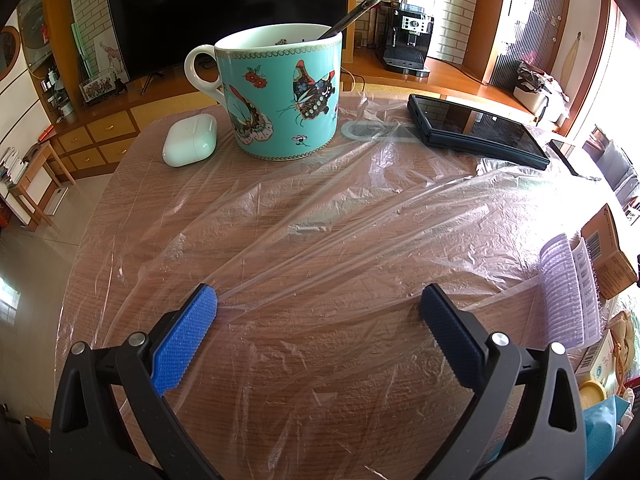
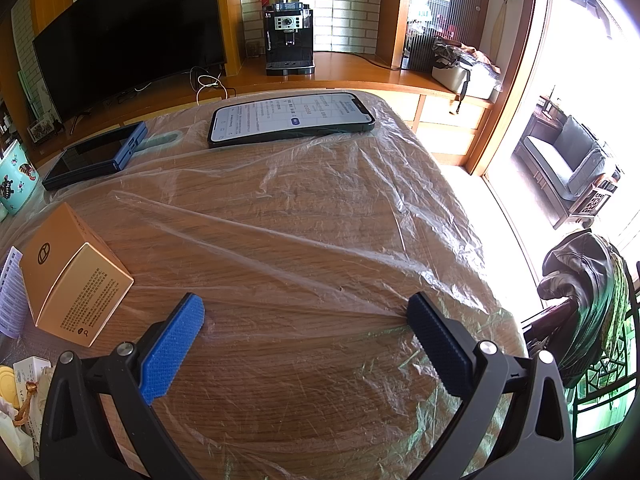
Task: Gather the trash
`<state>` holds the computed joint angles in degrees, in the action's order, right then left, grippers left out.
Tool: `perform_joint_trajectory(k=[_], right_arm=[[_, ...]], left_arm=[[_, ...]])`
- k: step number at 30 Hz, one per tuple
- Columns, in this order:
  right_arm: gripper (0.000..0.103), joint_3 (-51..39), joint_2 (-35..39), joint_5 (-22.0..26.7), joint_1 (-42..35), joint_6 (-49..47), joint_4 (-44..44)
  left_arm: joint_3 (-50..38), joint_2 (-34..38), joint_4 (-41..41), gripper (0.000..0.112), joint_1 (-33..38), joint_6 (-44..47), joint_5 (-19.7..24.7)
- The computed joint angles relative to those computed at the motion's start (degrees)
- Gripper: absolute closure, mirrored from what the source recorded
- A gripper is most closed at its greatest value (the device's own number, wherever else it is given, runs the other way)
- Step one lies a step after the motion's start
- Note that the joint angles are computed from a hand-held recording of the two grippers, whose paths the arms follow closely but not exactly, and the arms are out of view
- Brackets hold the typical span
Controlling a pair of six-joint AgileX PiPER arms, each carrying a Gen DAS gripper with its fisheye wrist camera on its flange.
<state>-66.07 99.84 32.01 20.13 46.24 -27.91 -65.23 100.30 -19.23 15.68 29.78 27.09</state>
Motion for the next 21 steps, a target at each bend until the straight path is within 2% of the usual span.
perform_joint_trajectory(k=[11,13,14,16,17,21], right_arm=[[0.004,-0.1,-0.3,0.1,-0.4,-1.0,0.7],[0.004,-0.8,-0.4,1.5,-0.7,-2.0,1.7],[0.004,-0.6,-1.1,2.2,-0.4,0.5,-0.2],[0.004,1.4,-4.8,1.7,-0.3,4.1,-2.6],[0.004,3.4,-8.2,1.0,0.1,5.8,-3.4],[0.004,10.5,-21.5,-1.0,4.3,6.2,-2.4]], left_arm=[[-0.2,0.2,0.6,0.011,-0.6,-1.0,-0.1],[-0.5,0.3,0.2,0.011,-0.5,-0.1,0.1],[-1.4,0.7,0.4,0.011,-0.2,0.3,1.3],[-3.8,0.6,1.6,0.011,1.4,-2.2,4.8],[-4.1,-0.3,-0.6,0.011,2.7,-0.8,5.6],[-1.2,-7.5,-15.4,0.011,10.6,14.4,11.4]])
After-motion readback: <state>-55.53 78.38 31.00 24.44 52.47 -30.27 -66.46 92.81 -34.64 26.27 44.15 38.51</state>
